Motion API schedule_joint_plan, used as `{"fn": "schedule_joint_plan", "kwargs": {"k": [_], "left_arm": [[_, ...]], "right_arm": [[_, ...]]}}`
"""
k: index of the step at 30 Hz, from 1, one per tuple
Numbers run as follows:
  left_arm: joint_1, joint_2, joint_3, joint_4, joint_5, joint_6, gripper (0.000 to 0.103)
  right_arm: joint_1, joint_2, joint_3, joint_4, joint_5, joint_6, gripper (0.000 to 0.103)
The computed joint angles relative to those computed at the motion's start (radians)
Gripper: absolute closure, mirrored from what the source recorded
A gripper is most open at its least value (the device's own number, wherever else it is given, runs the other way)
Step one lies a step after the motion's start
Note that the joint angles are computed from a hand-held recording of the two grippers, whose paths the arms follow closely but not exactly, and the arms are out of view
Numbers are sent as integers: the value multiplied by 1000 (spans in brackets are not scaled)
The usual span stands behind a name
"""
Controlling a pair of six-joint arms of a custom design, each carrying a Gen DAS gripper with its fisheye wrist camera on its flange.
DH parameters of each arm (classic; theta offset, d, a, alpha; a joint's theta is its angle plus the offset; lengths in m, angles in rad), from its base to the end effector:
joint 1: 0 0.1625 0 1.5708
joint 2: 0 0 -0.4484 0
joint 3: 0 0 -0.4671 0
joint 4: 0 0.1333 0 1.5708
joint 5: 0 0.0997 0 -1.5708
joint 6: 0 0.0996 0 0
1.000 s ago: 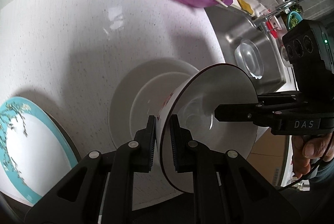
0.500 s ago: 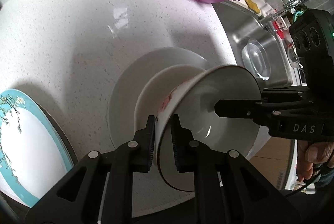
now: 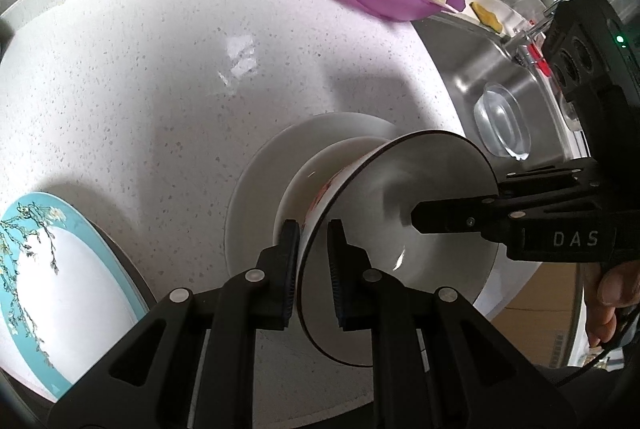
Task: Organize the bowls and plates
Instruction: 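Lower the pink-blossom bowl into the white bowl stack with both grippers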
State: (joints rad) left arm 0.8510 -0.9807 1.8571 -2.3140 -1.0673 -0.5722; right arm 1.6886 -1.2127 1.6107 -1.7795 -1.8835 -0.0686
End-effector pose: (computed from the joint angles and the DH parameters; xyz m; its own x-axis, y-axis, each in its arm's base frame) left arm -0.2827 -0.5975 0.0764 -0.8720 0.1224 -0.4740 0.2156 0.9653 -0.1473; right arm 0.1804 -0.6511 0.2896 -0.9280 -0.2358 0.2885 -0.1795 0.9614 0.2084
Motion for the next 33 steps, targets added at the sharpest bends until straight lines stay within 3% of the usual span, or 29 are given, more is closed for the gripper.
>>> {"fn": "schedule_joint_plan", "kwargs": {"k": [9,14,16,18,24,29,33], "left_arm": [[-13,6,16,-30,39,15,89],[-14,-6,35,-48,41,8,89],[-15,-9,39,-52,41,3,89],[-18,-12,46,-60,41,0,89],[-29,-17,65,-84,67,9,89],[-27,-23,76,-110,67,5,88],[-30,-25,84,-125,70,7,79]], "right_arm": [[1,2,-9,14,-10,20,85],[12,-9,4,-10,-21,5,78],[17,-15,11,-26,-18,-5,68],[23,-19,18,-40,-27,-17,66],[33,-25,35,-75,-57,-61,70],[33,-28,32,-85,-54,-48,70],[19,-30,26,-90,-34,-38,69]]}}
